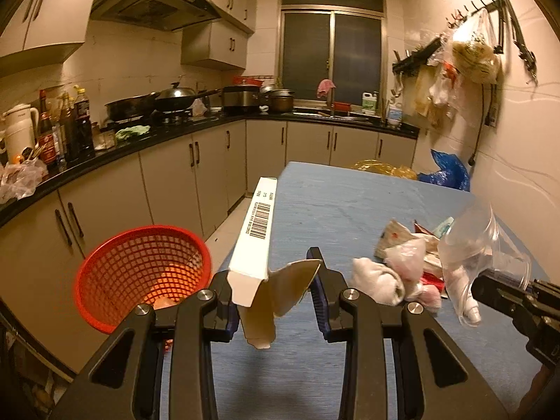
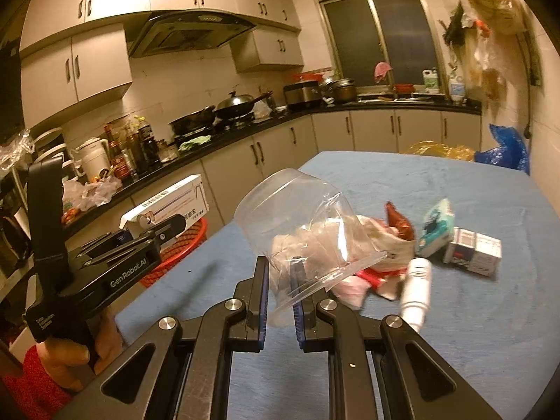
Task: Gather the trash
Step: 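Carry the white carton and plastic bag with both tools over the red basket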
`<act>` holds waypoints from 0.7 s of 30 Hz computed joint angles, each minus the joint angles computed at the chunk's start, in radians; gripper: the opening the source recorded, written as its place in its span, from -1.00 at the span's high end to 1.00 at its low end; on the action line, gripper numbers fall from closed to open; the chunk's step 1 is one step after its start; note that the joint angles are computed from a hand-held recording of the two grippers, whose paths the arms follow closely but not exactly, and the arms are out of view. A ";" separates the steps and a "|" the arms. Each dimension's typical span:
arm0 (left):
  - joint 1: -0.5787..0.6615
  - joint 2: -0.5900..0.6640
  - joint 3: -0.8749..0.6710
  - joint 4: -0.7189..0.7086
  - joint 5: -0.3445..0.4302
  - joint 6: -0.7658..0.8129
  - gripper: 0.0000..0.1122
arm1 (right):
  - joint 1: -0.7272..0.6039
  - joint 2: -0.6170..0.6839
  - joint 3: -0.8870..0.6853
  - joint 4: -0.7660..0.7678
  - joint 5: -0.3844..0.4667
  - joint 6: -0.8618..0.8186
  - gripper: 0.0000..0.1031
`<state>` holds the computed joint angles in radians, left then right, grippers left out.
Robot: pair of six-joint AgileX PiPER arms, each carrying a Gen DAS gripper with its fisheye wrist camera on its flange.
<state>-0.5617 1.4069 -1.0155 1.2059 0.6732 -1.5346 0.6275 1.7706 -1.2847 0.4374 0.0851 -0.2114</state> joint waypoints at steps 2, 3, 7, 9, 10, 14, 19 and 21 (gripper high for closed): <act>0.019 -0.016 0.016 0.000 -0.008 -0.006 0.42 | 0.012 0.020 -0.029 -0.030 0.017 0.024 0.74; 0.028 -0.023 0.024 0.000 -0.011 -0.007 0.42 | 0.017 0.031 -0.047 -0.013 0.030 0.008 0.74; 0.066 -0.057 0.055 -0.003 -0.022 -0.014 0.42 | 0.030 0.067 -0.102 0.064 0.079 -0.072 0.74; 0.094 -0.074 0.071 -0.007 -0.029 -0.013 0.42 | 0.040 0.085 -0.134 0.044 0.101 -0.057 0.74; 0.108 -0.082 0.078 -0.011 -0.033 -0.011 0.42 | 0.046 0.099 -0.160 0.015 0.117 -0.034 0.74; 0.178 -0.111 0.105 -0.030 -0.055 0.006 0.42 | 0.052 0.160 -0.276 0.021 0.208 -0.032 0.74; 0.290 -0.140 0.134 -0.067 -0.106 0.048 0.41 | 0.056 0.286 -0.524 -0.015 0.393 0.041 0.74; 0.351 -0.152 0.147 -0.104 -0.145 0.085 0.41 | 0.058 0.336 -0.623 0.003 0.453 0.038 0.74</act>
<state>-0.2108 1.2552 -0.8686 1.1021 0.5279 -1.4492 0.6854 2.1069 -1.9081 0.4400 0.5385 -0.1738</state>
